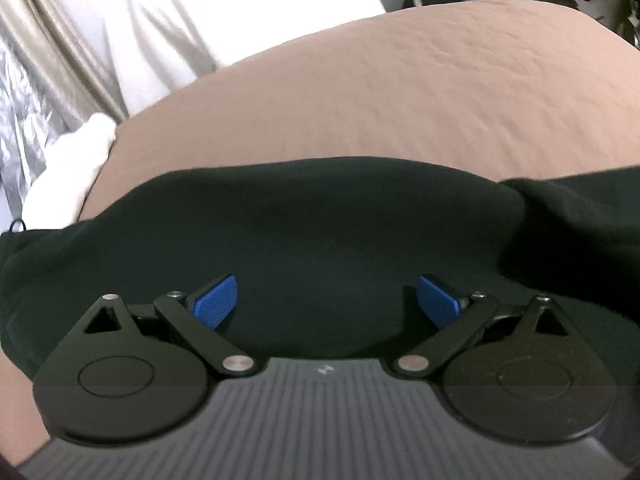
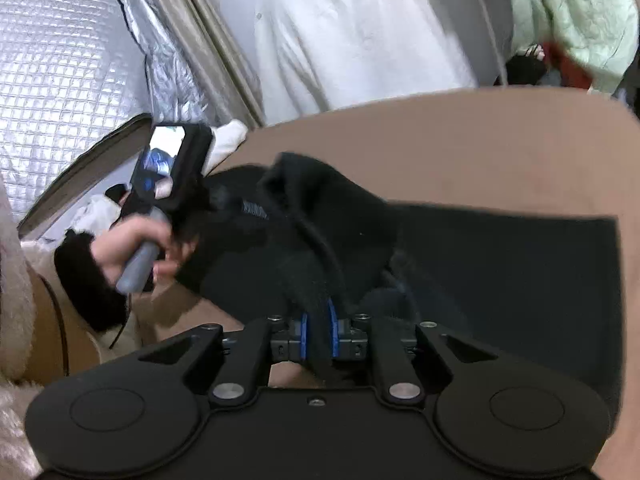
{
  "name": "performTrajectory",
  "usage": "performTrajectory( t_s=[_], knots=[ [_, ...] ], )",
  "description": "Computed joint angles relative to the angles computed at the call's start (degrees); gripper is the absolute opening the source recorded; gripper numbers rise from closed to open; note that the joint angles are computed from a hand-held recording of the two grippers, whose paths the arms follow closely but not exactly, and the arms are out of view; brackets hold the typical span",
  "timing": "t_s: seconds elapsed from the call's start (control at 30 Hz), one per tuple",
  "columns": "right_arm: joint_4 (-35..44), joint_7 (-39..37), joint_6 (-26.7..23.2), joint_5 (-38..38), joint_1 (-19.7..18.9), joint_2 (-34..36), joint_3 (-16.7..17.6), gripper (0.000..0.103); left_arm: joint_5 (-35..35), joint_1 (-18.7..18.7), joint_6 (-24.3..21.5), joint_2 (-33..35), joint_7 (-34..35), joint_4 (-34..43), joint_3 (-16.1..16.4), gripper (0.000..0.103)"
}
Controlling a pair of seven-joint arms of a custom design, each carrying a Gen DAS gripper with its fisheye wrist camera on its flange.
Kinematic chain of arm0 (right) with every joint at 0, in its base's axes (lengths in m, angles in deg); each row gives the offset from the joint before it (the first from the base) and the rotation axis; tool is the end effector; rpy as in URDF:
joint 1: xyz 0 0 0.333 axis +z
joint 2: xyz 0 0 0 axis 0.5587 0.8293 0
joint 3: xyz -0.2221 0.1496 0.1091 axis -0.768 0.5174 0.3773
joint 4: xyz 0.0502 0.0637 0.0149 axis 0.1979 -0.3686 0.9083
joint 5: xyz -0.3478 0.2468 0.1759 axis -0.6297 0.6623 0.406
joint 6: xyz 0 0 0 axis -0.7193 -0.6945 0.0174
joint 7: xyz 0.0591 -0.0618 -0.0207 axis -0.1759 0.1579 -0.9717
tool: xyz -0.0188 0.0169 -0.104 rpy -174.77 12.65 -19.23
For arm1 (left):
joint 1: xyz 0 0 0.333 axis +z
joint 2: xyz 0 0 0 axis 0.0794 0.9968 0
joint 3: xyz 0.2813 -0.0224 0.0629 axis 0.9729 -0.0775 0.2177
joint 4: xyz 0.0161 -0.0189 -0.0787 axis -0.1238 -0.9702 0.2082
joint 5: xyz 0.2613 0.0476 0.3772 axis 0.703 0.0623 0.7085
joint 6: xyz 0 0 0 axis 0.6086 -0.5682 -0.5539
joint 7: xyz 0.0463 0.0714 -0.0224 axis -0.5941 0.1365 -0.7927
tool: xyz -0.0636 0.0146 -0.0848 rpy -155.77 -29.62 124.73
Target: Fold clothes
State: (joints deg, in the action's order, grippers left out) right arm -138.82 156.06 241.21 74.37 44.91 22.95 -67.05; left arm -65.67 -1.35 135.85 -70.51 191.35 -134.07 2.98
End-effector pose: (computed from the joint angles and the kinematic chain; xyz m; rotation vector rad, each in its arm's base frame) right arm 0.4154 0.1874 0.5584 -1.4297 1.6948 -0.5863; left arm 0.6872 -0.1836 0.5340 -1.0688 2.2598 -0.6148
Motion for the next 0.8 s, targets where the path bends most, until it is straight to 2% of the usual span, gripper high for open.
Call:
performTrajectory(
  t_s=[0.03, 0.1, 0.2, 0.33, 0.4, 0.43, 0.5, 0.53, 0.63, 0.67, 0.7, 0.73, 0.8],
  knots=[
    [0.9, 0.5, -1.7, -1.7, -1.9, 0.0, 1.9, 0.028, -1.5, 0.2, -1.0, 0.1, 0.4, 0.4, -0.2, 0.098],
    [2.7, 0.9, -4.7, -3.9, -3.6, 0.9, 3.1, 0.033, -6.3, 0.9, -3.8, 0.5, 2.6, 1.6, -0.6, 0.098],
    [4.0, 1.4, -3.9, -6.0, -4.9, 3.1, 2.9, 0.049, -7.4, 1.2, -4.6, 0.7, 3.3, 2.1, -0.3, 0.098],
    [4.8, 1.1, 0.9, -6.6, -5.5, 6.6, 0.4, 0.05, -7.3, 1.5, -5.1, 0.6, 2.3, 2.2, 0.2, 0.098],
    [5.9, -1.2, 1.5, -4.7, -4.6, 9.0, -1.5, 0.011, -7.3, 1.8, -5.4, 0.5, 1.3, 2.2, 0.4, 0.098],
    [6.5, 0.2, 0.7, -6.8, -6.6, 9.1, 0.1, 0.002, -7.2, 1.9, -5.3, 0.4, 0.9, 2.2, 0.6, 0.098],
    [7.2, 4.7, 0.1, -11.5, -12.3, 8.0, 4.8, 0.002, -6.8, 2.2, -4.8, 0.6, 0.5, 2.5, 0.8, 0.098],
    [6.6, 9.8, 0.5, -14.5, -16.8, 5.6, 7.8, 0.002, -6.4, 2.4, -4.7, 0.7, 0.0, 2.6, 1.0, 0.098],
    [6.4, 23.0, -8.7, -19.6, -25.9, -1.0, 13.5, 0.002, -2.4, 2.6, -6.4, 1.8, -3.1, 4.4, 2.0, 0.098],
    [7.2, 23.4, -13.9, -20.1, -26.7, -0.9, 13.9, 0.002, -0.1, 2.5, -8.5, 2.5, -4.6, 5.6, 2.4, 0.099],
    [7.3, 23.0, -15.9, -19.5, -25.5, 0.1, 12.2, 0.002, 2.1, 2.4, -11.1, 3.4, -5.8, 7.0, 2.8, 0.099],
    [6.9, 23.0, -16.1, -18.4, -24.1, 1.3, 10.3, 0.002, 3.1, 2.5, -13.3, 4.2, -6.5, 8.3, 3.0, 0.1],
    [7.7, 21.9, -17.1, -19.8, -22.9, 4.4, 9.0, 0.002, 1.1, 3.5, -15.8, 5.3, -6.9, 10.1, 2.8, 0.102]
  ],
)
